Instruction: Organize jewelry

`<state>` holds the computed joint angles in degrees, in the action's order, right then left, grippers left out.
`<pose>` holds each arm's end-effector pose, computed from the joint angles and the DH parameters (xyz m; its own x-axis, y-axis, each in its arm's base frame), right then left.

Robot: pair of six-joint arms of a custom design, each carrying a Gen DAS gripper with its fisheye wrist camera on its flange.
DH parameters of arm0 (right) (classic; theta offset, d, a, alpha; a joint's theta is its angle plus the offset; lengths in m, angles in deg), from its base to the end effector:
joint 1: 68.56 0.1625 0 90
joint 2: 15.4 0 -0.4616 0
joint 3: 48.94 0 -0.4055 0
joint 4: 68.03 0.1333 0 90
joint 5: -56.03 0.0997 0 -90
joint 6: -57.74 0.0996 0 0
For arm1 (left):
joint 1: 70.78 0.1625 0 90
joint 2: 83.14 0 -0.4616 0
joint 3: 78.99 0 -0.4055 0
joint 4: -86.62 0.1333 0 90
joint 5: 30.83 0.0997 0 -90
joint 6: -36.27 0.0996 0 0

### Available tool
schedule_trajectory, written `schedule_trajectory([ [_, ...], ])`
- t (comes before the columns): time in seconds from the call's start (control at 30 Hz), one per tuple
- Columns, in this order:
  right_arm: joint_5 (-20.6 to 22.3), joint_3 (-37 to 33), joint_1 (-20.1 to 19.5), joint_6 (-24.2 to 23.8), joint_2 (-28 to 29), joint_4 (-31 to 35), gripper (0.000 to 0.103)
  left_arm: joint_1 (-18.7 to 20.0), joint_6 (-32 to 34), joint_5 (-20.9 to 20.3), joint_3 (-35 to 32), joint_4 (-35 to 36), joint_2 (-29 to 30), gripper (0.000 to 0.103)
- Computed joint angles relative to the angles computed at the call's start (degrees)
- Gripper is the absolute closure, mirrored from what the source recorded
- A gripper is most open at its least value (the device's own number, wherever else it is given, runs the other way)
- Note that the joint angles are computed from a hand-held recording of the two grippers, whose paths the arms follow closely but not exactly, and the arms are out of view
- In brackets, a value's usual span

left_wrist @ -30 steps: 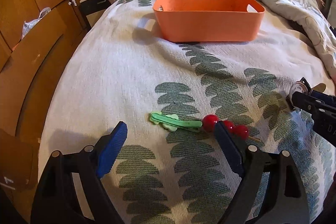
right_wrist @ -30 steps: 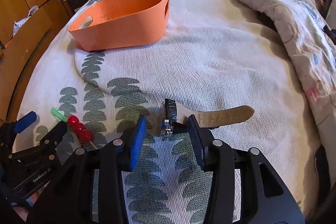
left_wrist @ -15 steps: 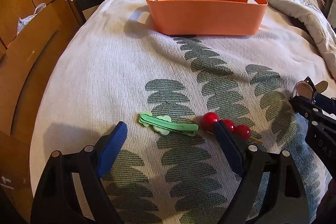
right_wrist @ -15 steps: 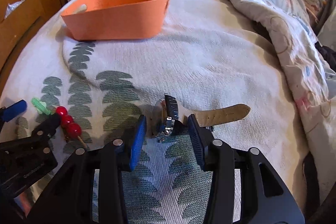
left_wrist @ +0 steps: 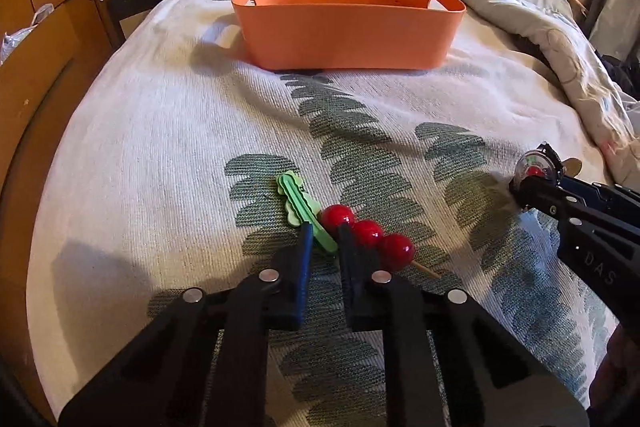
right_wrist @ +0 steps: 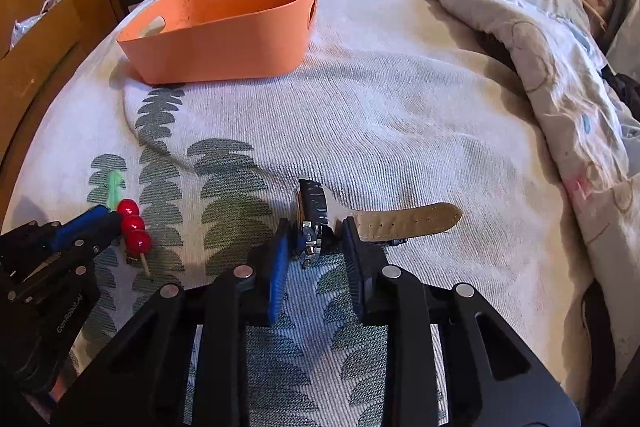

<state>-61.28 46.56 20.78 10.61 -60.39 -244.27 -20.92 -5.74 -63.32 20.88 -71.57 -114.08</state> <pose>0.0793 -0.7179 0.1623 -0.6092 -0.4057 0.6814 -0.6425 0.7561 -0.1243 -0.2469 -0.6299 -0.0333 -0.7313 -0.2481 -0.6353 0.2088 0.8053 -0.5549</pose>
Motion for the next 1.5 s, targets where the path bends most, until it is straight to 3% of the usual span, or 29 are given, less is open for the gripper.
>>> schedule_trajectory([
  [0.1,0.6,0.1,0.0,0.8,-0.5,0.9,0.079,0.2,-0.4,-0.5,0.4,-0.2,-0.5,0.095],
  [0.7,2.7,1.6,0.6,4.1,-4.3,2.9,0.084,-2.3,-2.5,0.8,4.1,-2.2,-4.7,0.096],
  [0.83,3.4,2.7,0.9,4.8,-6.0,3.9,0.084,-3.3,-5.4,1.6,4.9,0.6,-6.1,0.096],
  [1.03,4.9,7.2,1.6,5.4,-11.1,3.8,0.084,-6.4,-12.1,3.5,6.8,6.6,-8.8,0.096],
  [1.3,10.0,15.4,1.3,8.1,-21.8,5.6,0.084,-12.8,-20.7,6.7,10.2,13.6,-12.0,0.096],
  [1.37,11.4,17.5,1.2,8.1,-24.8,6.1,0.094,-14.6,-24.2,7.6,11.0,17.6,-12.7,0.096],
  [1.5,13.7,22.0,0.9,7.5,-30.6,5.5,0.095,-17.0,-29.2,7.8,12.6,22.2,-13.9,0.096],
])
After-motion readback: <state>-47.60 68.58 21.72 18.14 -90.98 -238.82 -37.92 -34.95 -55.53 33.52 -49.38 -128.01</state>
